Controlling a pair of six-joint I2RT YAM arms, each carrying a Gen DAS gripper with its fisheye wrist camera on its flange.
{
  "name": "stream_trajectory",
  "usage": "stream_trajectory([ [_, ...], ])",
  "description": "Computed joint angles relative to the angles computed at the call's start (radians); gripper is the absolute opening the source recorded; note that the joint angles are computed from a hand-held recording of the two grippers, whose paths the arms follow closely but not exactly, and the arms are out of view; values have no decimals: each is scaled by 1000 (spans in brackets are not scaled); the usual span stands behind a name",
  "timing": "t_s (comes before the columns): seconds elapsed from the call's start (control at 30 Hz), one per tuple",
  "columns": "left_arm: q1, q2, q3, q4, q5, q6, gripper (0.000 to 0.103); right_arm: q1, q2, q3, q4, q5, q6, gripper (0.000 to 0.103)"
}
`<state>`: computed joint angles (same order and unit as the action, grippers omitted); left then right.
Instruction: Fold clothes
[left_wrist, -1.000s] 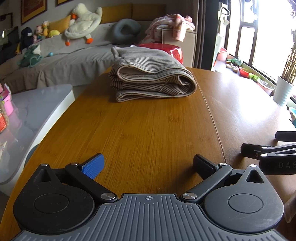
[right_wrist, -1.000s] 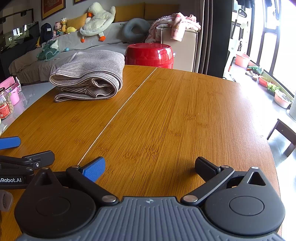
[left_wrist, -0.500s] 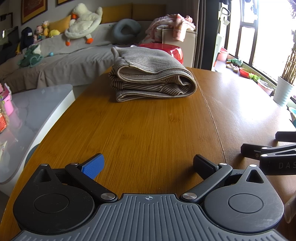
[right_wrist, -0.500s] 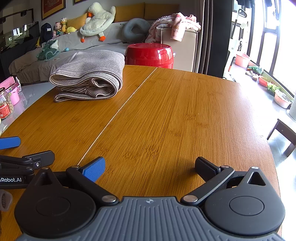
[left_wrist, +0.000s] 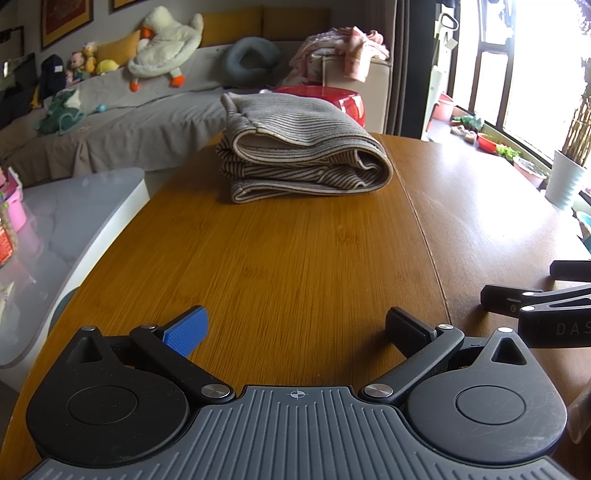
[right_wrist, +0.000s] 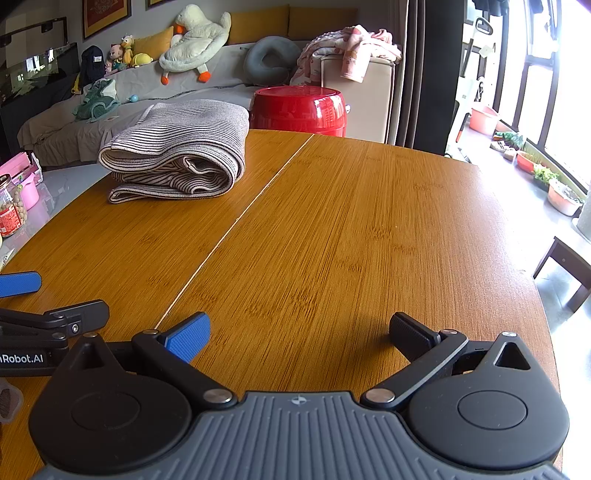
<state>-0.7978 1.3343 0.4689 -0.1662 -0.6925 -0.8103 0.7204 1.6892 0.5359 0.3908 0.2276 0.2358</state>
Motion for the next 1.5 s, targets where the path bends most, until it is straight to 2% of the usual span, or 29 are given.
stream_trajectory([
  [1.03,-2,-2,-2,1,0,-3,103,2,-3,-3,-4,21,16,103],
  [1.23,-3,-28,-22,21,8,0,103,18,-19,-45,36,43,24,103],
  [1.33,9,-82,-68,76,34,21,103,38,-22,-53,38,79,51,103],
  [1.43,37,-220,-178,191,12,37,103,91,-11,-1,-30,151,58,103],
  [1.5,78,-375,-274,277,-4,104,103,141,11,52,-47,146,29,103],
])
